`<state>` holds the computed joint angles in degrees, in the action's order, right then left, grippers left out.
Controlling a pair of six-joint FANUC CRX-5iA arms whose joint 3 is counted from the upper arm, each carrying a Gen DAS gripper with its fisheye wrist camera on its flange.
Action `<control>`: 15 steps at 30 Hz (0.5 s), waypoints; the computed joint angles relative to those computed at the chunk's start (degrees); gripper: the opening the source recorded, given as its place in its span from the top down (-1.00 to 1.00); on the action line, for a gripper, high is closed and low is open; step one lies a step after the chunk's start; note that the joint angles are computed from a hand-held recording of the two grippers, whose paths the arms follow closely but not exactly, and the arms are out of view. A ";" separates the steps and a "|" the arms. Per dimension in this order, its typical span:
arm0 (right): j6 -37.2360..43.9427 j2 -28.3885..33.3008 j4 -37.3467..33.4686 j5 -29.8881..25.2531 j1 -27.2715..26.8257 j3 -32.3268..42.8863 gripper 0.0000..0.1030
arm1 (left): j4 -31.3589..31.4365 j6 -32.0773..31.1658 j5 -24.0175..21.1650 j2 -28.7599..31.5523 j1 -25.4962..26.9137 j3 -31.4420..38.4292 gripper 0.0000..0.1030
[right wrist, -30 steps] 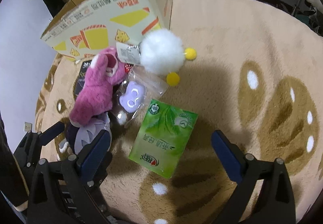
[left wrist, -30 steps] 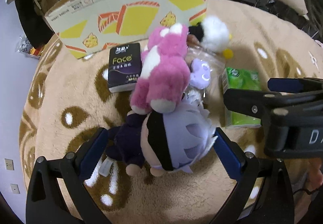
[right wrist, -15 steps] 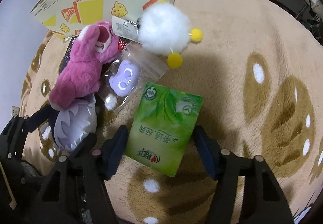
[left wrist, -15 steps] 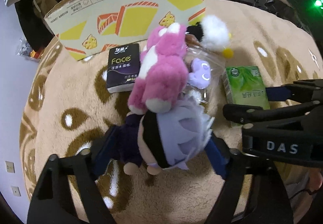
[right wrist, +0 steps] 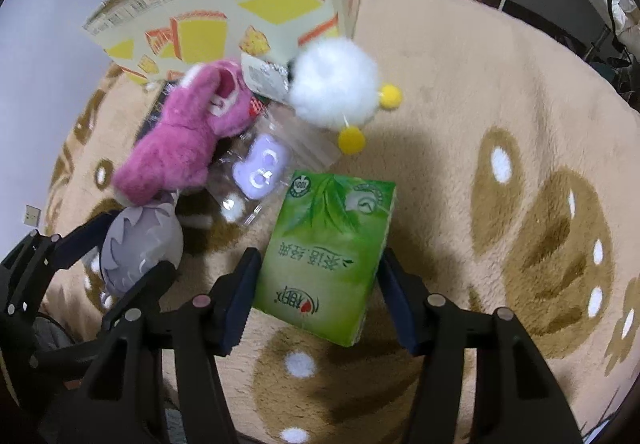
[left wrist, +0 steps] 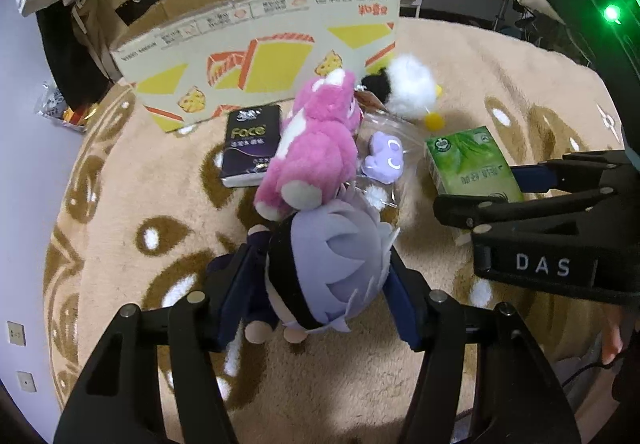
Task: Organize soft objects
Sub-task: 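Grasp the white-haired plush doll with the left tool while the right tool grasps the green tissue pack, then carry both items over the box and release them inside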
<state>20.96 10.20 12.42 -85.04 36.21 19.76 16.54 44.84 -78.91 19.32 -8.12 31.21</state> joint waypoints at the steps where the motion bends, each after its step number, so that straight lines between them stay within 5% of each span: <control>1: -0.33 -0.26 0.75 0.51 0.26 -0.39 -0.21 | 0.40 -0.11 0.24 -0.28 0.37 -0.27 -0.18; 15: -9.11 -5.93 22.45 8.15 8.22 -7.48 -0.21 | 10.59 0.10 10.15 -8.00 6.80 -7.74 -0.18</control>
